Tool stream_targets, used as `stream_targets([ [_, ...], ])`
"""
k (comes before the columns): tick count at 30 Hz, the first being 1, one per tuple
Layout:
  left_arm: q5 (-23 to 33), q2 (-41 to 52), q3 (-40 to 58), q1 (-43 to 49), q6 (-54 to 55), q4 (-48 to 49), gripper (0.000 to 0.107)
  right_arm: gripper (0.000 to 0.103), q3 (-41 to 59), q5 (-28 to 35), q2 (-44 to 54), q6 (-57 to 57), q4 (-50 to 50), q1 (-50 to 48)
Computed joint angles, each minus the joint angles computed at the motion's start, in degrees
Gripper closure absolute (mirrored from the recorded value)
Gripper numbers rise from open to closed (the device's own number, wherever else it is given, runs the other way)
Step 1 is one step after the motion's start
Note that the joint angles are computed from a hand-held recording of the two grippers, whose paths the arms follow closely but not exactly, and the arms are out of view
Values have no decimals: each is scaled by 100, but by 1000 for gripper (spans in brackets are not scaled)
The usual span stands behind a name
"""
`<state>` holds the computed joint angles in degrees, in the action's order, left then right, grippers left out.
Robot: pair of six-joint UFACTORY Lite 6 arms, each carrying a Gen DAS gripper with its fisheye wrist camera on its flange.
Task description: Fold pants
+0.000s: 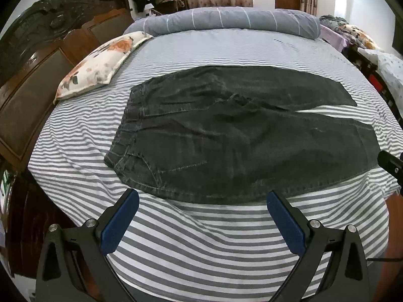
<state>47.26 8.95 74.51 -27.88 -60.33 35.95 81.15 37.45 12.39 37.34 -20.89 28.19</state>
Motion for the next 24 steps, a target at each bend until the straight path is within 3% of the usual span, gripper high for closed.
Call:
stream_targets([
  [24,-97,205,6,150,243,-447,6,5,95,50,231,-282,319,-114],
])
